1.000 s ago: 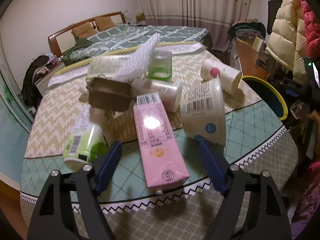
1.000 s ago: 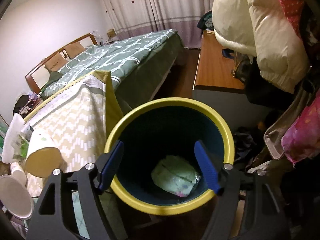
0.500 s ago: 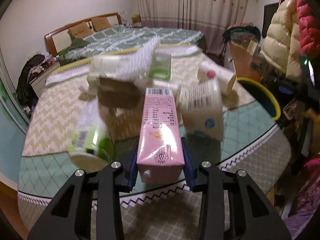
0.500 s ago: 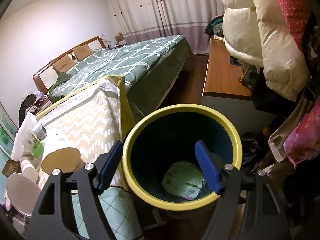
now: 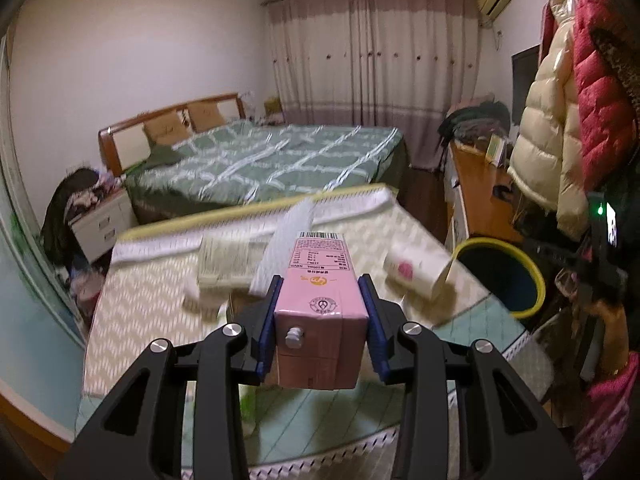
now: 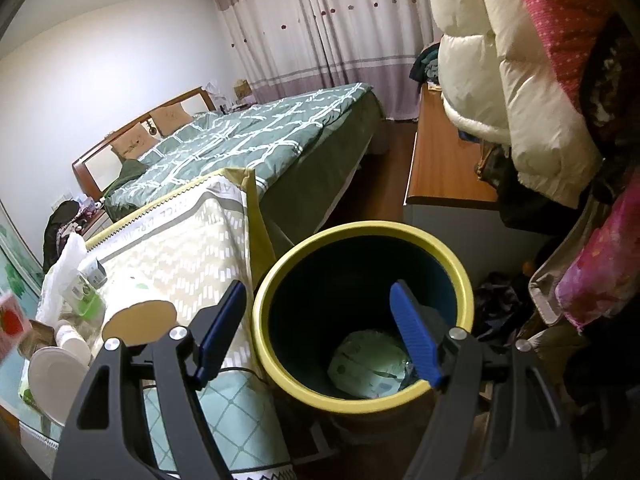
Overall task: Collect trash
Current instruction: 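Carry the pink juice carton to the bin and release it with the left gripper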
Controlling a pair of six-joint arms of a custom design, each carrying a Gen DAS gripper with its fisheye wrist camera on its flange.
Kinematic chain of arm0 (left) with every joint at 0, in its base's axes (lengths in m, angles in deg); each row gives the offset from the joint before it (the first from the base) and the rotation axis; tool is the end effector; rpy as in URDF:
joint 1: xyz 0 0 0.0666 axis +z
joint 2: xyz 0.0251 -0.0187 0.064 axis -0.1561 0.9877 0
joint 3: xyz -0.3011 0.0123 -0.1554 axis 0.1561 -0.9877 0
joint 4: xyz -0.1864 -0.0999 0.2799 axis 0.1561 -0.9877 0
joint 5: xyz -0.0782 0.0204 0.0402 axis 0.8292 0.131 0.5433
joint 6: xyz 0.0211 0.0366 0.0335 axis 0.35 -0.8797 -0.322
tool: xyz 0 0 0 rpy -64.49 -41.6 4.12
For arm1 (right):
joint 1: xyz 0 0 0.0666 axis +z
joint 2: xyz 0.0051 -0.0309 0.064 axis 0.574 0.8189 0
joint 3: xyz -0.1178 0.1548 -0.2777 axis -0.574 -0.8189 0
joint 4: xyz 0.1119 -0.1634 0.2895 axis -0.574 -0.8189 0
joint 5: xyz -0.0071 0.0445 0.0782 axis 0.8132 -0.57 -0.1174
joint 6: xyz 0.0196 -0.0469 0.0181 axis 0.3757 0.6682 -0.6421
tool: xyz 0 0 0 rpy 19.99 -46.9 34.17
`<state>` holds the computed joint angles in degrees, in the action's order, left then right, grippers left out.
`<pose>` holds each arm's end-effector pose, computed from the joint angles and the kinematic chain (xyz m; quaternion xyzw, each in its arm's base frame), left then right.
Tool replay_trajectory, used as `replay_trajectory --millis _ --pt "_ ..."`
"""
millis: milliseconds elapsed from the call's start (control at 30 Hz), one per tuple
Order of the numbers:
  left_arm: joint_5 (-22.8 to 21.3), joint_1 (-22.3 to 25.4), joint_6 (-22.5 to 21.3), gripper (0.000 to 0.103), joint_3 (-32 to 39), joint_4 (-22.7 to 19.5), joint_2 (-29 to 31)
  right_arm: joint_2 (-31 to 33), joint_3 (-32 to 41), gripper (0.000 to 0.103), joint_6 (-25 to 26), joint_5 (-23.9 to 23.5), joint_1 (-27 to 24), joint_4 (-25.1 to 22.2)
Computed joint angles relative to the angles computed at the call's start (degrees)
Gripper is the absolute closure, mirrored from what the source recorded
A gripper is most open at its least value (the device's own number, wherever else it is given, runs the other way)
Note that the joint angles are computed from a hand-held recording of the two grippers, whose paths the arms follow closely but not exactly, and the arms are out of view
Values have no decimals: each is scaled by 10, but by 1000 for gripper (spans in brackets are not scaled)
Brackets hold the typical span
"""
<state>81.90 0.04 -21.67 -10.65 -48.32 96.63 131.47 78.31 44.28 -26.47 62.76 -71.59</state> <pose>0.3169 0.0408 0.4909 0.0842 0.8686 -0.0211 0.4879 0.3247 0.1543 0.4077 0.1530 0.8837 0.0594 0.4383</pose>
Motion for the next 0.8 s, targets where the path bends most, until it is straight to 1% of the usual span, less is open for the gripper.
replay_trajectory --millis 133,233,367,567,733,800 --pt "-6 -45 10 65 35 9 21 -18 -10 32 -1 14 2 2" --pt "-7 -90 15 65 52 9 43 -32 -18 32 -2 24 3 -2" --pt "0 -152 28 65 82 0 84 -50 -30 32 2 30 -2 -9" --pt "-28 -238 41 65 106 18 137 -76 -47 32 4 50 -10 -24" --pt "-50 -298 54 65 147 22 203 -97 -65 32 11 51 -24 -30" --pt "-53 -313 56 65 162 18 227 -107 -72 32 13 50 -33 -33"
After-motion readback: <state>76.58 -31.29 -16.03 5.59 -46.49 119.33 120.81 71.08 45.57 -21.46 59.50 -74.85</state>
